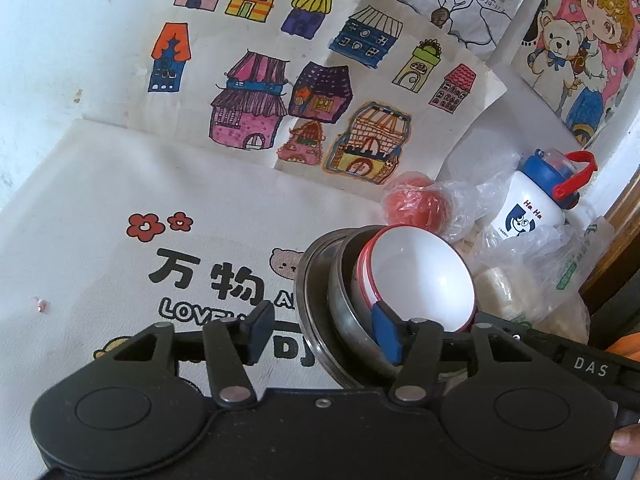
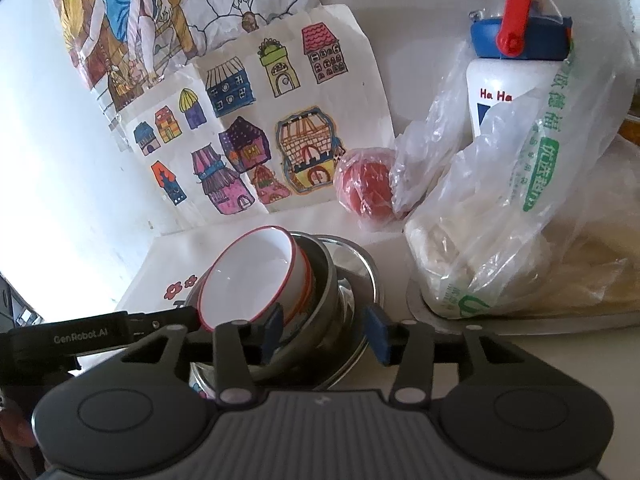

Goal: Organize plates and bowls
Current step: 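Lower the steel bowl onto the stacked steel plates with both tools, then open both tools to release the steel bowl on the plates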

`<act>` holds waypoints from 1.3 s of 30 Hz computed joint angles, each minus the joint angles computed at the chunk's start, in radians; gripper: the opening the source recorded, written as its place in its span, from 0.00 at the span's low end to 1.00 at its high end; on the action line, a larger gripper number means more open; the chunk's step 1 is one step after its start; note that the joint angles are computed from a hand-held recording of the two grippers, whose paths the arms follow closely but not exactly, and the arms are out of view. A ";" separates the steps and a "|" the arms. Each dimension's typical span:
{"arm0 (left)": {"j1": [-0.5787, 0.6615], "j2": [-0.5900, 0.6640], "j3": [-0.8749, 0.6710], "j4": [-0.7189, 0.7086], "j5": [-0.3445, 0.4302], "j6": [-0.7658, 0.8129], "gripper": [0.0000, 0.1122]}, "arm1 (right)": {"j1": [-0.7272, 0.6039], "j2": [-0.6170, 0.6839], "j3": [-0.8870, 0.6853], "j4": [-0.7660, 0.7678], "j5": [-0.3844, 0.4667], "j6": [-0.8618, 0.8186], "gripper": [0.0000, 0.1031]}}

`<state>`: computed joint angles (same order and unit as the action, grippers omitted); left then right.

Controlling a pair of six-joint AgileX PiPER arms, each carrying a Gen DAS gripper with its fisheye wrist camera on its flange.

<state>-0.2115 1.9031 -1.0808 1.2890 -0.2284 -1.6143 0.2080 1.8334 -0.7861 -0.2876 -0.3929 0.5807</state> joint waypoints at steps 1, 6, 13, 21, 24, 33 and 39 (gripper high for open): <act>0.001 -0.004 0.007 -0.036 -0.004 0.036 0.56 | 0.001 -0.005 0.006 0.008 -0.007 -0.009 0.56; -0.004 -0.025 0.046 -0.249 -0.019 0.267 0.63 | 0.029 -0.029 0.033 0.122 -0.028 -0.135 0.61; -0.011 -0.050 0.087 -0.454 -0.028 0.487 0.70 | 0.070 -0.057 0.085 0.289 -0.095 -0.298 0.70; -0.020 -0.085 0.148 -0.747 -0.055 0.790 0.82 | 0.137 -0.083 0.174 0.467 -0.235 -0.445 0.84; -0.023 -0.096 0.168 -0.813 -0.067 0.864 0.85 | 0.173 -0.093 0.210 0.533 -0.294 -0.487 0.86; -0.034 -0.128 0.224 -0.956 -0.099 1.007 0.91 | 0.236 -0.108 0.276 0.640 -0.408 -0.540 0.98; -0.046 -0.151 0.262 -1.037 -0.122 1.093 0.91 | 0.271 -0.115 0.323 0.696 -0.478 -0.550 1.00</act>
<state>-0.2577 1.7525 -0.8190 0.2518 -0.3499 -0.5210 0.4790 1.7181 -0.4628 0.4088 -0.8708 0.0307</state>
